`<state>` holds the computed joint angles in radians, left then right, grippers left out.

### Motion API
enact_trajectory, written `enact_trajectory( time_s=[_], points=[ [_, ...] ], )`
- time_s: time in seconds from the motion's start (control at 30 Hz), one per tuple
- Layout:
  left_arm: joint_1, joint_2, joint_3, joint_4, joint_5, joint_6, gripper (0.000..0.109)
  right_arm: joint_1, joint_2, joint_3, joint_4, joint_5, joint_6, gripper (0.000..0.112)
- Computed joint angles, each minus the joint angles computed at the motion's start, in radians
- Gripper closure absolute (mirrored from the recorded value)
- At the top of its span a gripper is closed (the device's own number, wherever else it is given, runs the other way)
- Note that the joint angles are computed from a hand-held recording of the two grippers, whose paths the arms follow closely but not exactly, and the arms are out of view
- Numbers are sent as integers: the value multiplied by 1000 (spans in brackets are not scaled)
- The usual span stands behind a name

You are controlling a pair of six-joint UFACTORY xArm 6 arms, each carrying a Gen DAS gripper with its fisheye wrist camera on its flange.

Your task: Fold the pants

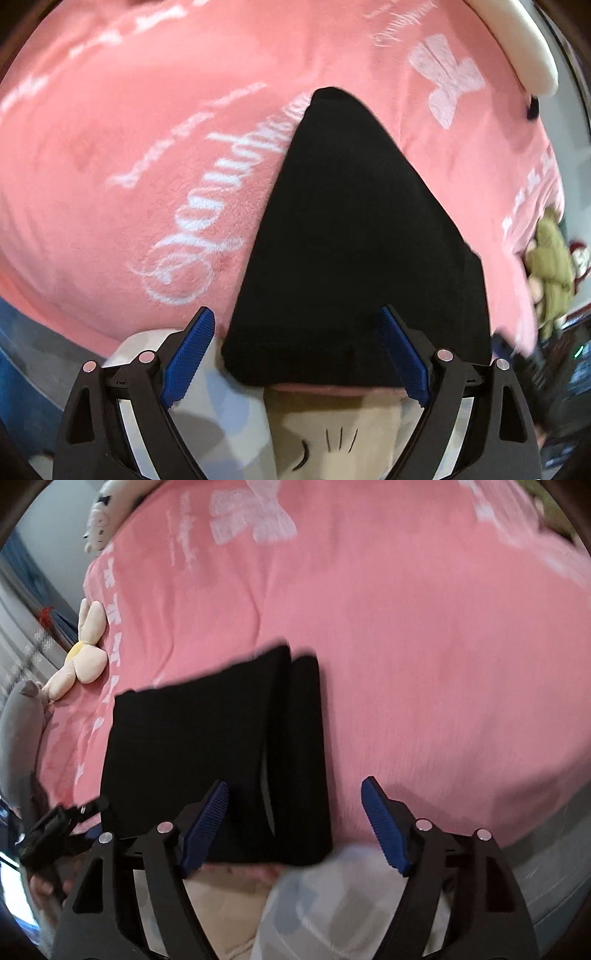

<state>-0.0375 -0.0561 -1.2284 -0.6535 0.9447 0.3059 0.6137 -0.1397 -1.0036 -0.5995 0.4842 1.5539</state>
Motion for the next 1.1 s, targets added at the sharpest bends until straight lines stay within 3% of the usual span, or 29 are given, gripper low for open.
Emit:
enact_trajectory(
  time_s=[0.07, 0.2, 0.3, 0.33, 0.37, 0.4, 0.43, 0.53, 0.6, 0.67, 0.7, 0.77, 0.87, 0.97, 1.03, 1.1],
  points=[
    [6, 37, -19, -46, 21, 15, 21, -17, 13, 38, 51, -120, 0, 39],
    [-11, 63, -27, -98, 32, 18, 15, -27, 69, 42, 217, -226, -106, 35],
    [-26, 69, -26, -113, 11, 26, 13, -32, 87, 22, 247, -242, -149, 66],
    [-24, 74, -31, -119, 9, 32, 25, -30, 85, 23, 262, -265, -171, 76],
    [-20, 62, -32, -149, 22, 77, 35, -25, 71, 19, 249, -260, -159, 79],
    [-13, 56, -32, -174, 40, 111, 58, -19, 59, 13, 231, -246, -148, 80],
    [-6, 38, -29, -178, 53, 126, 70, -12, 39, 14, 204, -251, -130, 80],
    [62, -15, -47, -226, 157, 168, 89, 18, -15, 15, 152, -260, -101, 80],
    [99, -36, -58, -238, 225, 163, 89, 44, -37, 14, 143, -209, -116, 79],
    [112, -59, -45, -198, 267, 146, 87, 62, -28, 35, 227, -145, -185, 74],
    [96, -68, -28, -155, 260, 137, 83, 67, -12, 29, 241, -100, -183, 73],
    [38, -71, 5, -18, 214, 86, 77, 74, -14, 41, 145, -85, -69, 70],
    [-14, -123, 59, 101, 115, -3, 69, 124, 5, -74, 28, 127, -8, 68],
    [-43, -159, 51, 159, 42, -16, 63, 181, 78, -248, -70, 356, -90, 67],
    [-54, -162, 36, 187, 1, -35, 53, 208, 135, -352, -142, 507, -115, 65],
    [-61, -157, 13, 200, -63, -56, 50, 218, 168, -411, -171, 619, -144, 60]
  ],
)
